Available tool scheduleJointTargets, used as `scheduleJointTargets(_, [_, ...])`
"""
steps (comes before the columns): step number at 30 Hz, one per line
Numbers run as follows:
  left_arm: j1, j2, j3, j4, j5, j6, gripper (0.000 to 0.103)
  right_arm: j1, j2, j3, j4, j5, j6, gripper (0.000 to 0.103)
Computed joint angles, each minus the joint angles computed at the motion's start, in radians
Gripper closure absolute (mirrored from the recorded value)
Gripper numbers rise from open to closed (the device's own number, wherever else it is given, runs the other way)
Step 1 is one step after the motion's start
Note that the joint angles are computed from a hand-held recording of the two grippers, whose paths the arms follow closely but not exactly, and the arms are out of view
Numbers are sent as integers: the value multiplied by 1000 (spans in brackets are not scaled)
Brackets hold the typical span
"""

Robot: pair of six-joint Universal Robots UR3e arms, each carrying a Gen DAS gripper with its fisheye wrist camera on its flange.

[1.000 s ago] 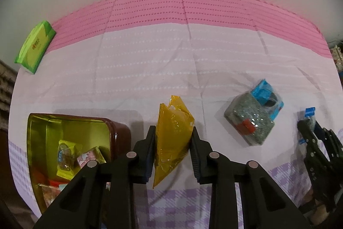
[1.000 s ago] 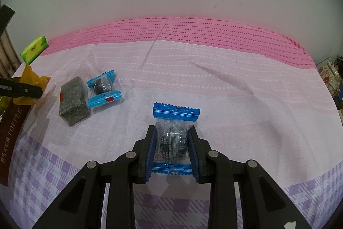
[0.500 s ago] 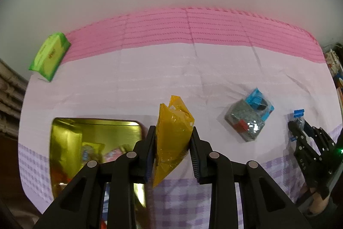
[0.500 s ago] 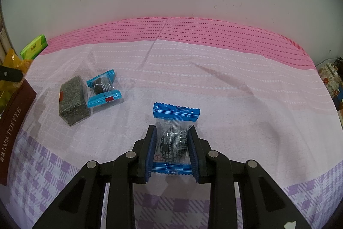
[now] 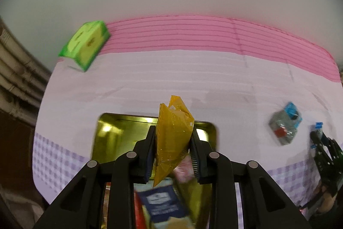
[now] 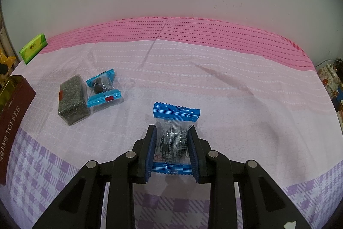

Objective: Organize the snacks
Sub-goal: 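Lower the yellow packet into the tin and open the left gripper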

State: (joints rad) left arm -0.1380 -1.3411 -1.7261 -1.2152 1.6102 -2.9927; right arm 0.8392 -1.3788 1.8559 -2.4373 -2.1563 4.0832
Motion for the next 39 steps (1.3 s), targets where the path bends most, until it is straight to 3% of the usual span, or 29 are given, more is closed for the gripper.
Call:
scheduleJointTargets(10, [134, 32, -122, 56, 22, 73, 73, 1, 2, -2, 1, -1, 1, 76])
scheduleJointTargets(17, [147, 35, -176, 106, 55, 98, 73, 0, 1, 1, -1, -1, -1, 76])
scheduleJointTargets(39, [198, 52, -280, 151, 43, 158, 72, -2, 9, -7, 10, -8, -13, 76])
